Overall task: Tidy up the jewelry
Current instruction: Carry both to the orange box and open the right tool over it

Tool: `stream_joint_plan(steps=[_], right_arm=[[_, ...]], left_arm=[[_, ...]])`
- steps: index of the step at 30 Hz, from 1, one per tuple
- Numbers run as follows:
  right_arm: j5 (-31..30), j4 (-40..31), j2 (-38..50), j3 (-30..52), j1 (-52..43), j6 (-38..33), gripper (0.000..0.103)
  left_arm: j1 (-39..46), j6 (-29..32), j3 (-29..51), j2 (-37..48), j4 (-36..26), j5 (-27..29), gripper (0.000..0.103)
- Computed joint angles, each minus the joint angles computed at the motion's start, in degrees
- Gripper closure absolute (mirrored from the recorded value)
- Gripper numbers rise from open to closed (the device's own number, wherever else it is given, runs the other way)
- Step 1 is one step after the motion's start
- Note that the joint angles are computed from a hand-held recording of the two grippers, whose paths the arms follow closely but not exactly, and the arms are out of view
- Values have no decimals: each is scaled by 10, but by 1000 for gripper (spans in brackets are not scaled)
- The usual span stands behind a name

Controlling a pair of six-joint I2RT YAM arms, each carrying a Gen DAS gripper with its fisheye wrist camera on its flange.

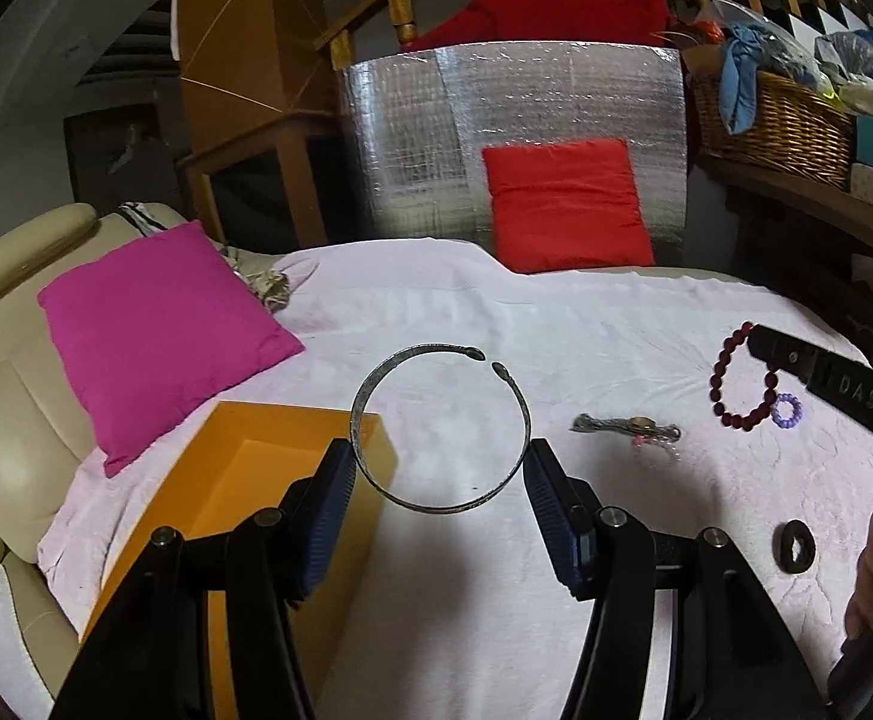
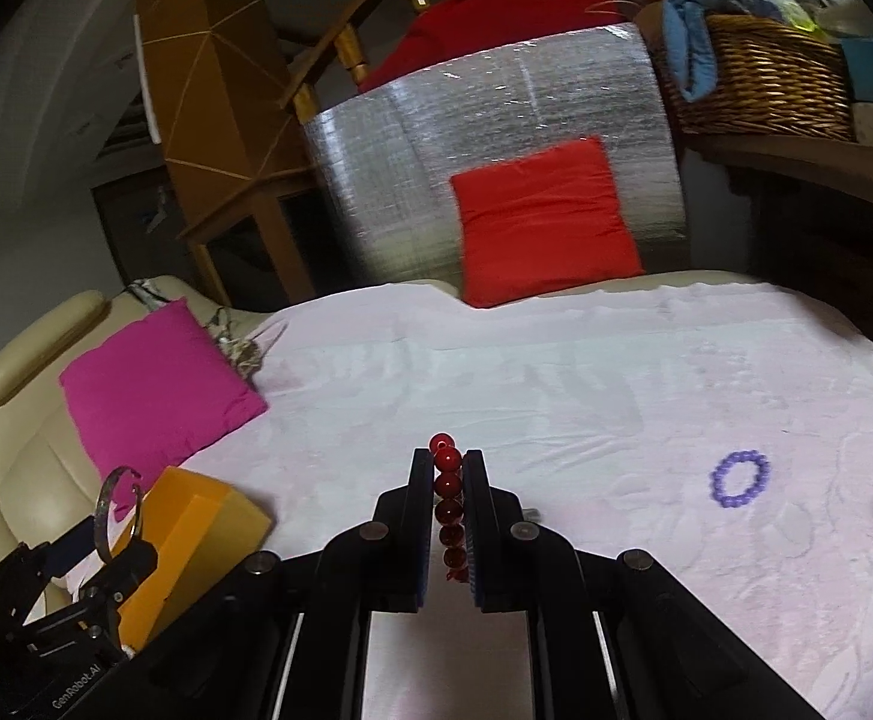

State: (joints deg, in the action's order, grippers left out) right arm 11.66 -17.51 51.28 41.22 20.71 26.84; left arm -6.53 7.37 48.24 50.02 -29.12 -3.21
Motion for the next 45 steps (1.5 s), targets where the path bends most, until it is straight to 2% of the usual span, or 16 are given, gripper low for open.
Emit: stream_joint_plan(steps=[13, 19, 23, 28, 31, 35, 41, 45], right_arm=[[44, 56, 108, 33, 112, 23, 93], [58, 59, 131, 32, 132, 26, 93], [90, 36, 142, 27, 158, 52, 93], [128, -14, 166, 50, 223, 94, 93], [139, -40, 210, 104, 264, 105, 93], [145, -55, 290, 219, 309, 89, 93], [73, -73, 449, 414, 328, 92, 93], [38, -93, 546, 503, 334, 123, 93]], left_arm=[[176, 61, 23, 4, -17, 105, 43], [321, 104, 42, 19, -37, 211, 43], [425, 146, 56, 41, -53, 292, 43], [522, 190, 70, 93, -59, 362, 43], [559, 204, 80, 133, -56, 382, 43], [602, 222, 105, 187, -55, 403, 43], [630, 230, 139, 251, -46, 396, 43], [616, 239, 156, 297, -38, 360, 43]])
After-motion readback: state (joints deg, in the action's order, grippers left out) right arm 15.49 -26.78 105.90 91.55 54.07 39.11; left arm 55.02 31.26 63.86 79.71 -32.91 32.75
